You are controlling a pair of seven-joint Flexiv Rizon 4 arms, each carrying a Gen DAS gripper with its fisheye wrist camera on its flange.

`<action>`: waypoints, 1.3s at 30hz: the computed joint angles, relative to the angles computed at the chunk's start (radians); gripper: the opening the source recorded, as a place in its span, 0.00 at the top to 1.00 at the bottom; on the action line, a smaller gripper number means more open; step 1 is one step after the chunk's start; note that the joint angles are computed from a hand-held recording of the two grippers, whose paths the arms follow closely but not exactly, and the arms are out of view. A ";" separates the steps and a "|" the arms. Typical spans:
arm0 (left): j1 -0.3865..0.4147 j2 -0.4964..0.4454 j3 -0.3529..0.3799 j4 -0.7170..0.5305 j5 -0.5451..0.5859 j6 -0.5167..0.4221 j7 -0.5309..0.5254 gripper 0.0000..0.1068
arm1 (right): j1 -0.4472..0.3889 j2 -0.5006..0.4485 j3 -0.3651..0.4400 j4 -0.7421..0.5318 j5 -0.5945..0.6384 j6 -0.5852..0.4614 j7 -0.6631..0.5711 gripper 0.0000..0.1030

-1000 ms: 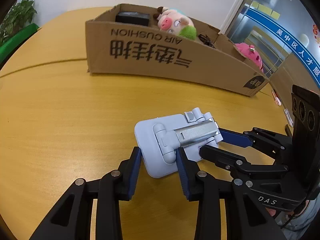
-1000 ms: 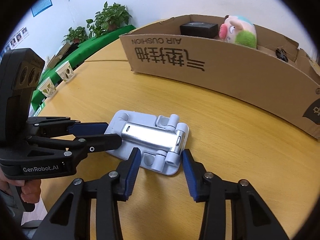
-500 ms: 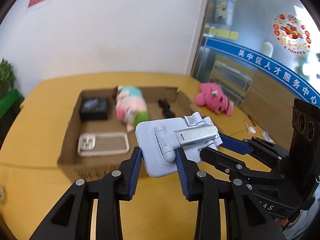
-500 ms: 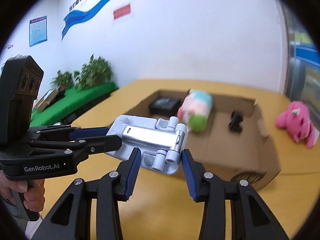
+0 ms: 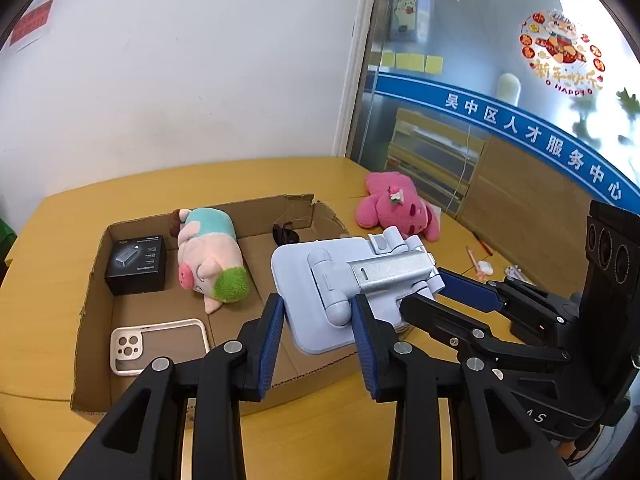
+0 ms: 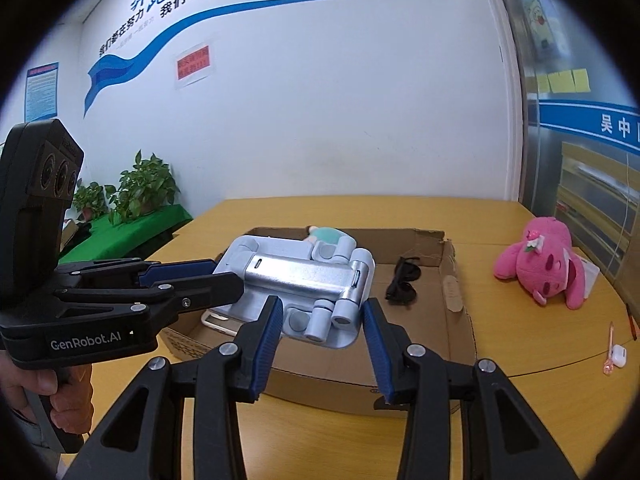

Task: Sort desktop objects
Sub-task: 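Lift the phone stand with both grippers and carry it over the box, then lower the phone stand into the box and open both grippers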

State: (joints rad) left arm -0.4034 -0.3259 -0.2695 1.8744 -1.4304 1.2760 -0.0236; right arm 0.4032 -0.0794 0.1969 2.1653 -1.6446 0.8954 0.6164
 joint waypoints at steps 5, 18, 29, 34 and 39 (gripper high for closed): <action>0.011 -0.079 0.002 -0.052 0.169 0.019 -0.150 0.66 | -0.040 -0.049 -0.038 -0.022 -0.018 0.100 0.004 0.61; -0.002 -0.379 0.178 -0.370 0.791 -0.193 -0.782 0.67 | -0.106 -0.352 -0.123 -0.177 0.306 0.429 -0.267 0.76; 0.002 -0.473 0.216 -0.535 1.065 -0.382 -1.045 0.67 | -0.097 -0.430 -0.030 -0.229 0.817 0.373 -0.663 0.75; 0.032 -0.451 0.181 -0.504 1.135 -0.332 -1.105 0.61 | 0.018 -0.402 -0.184 -0.188 0.758 0.448 -0.595 0.72; 0.161 -0.351 0.008 -0.258 1.084 0.030 -0.985 0.23 | 0.207 -0.256 -0.414 -0.082 0.302 0.367 -0.175 0.28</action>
State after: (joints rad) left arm -0.2428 -0.6770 -0.2611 1.6168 -0.3461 1.3059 -1.0087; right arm 0.6106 -0.3353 -0.2170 2.0831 -1.3423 1.2620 0.4414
